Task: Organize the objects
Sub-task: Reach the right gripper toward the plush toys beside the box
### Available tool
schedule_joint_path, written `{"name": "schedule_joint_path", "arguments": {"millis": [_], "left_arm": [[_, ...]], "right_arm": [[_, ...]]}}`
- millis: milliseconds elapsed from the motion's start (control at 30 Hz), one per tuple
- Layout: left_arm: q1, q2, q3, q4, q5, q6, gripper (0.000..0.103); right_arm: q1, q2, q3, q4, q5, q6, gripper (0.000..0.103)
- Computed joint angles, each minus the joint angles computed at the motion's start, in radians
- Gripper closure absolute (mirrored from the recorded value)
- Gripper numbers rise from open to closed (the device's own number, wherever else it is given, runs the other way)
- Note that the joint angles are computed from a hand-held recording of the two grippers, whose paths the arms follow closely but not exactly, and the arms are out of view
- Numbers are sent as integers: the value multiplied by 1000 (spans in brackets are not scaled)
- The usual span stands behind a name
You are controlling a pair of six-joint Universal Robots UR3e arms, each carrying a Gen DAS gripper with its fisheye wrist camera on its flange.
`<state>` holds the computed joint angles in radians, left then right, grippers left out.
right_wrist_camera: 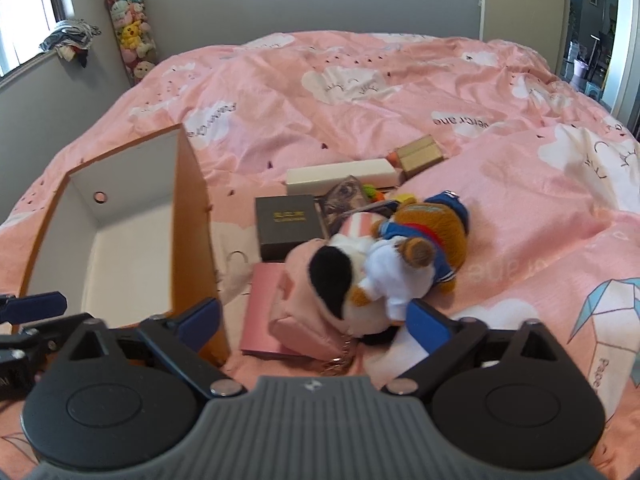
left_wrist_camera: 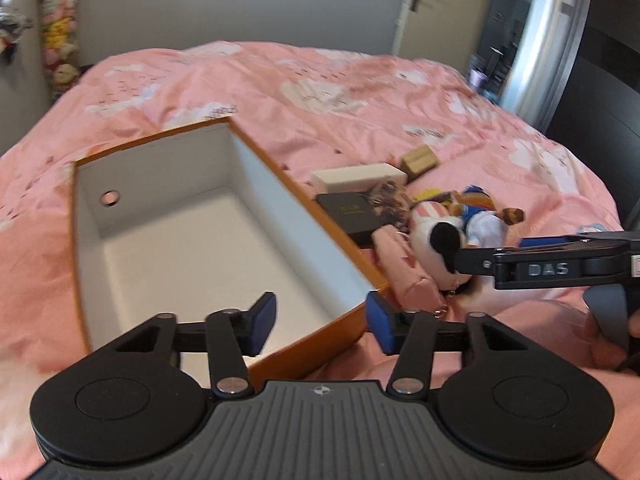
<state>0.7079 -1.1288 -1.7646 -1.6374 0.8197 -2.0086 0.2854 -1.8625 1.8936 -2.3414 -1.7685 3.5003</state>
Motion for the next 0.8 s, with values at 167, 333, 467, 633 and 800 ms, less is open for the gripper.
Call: {"name": "schedule_joint_path", "arguments": {"millis": [167, 333, 467, 633, 800], "left_arm": [[-133, -124, 121, 31, 5, -16, 53], [-276, -267, 249, 42, 18, -69, 53], [-387, -393, 354, 71, 43, -144, 55], [-498, -590, 567, -25, 71, -227, 61], [-573, -727, 734, -99, 136, -284, 61]], "right_arm": [[-113, -31, 8, 59, 75, -38, 32], [-201, -57, 6, 74, 103, -64, 44], [-264, -59, -11, 73, 120, -99, 44], [-337, -8, -33, 57, 191, -130, 46], [-366, 75, -66, 67, 226, -127, 45]]}}
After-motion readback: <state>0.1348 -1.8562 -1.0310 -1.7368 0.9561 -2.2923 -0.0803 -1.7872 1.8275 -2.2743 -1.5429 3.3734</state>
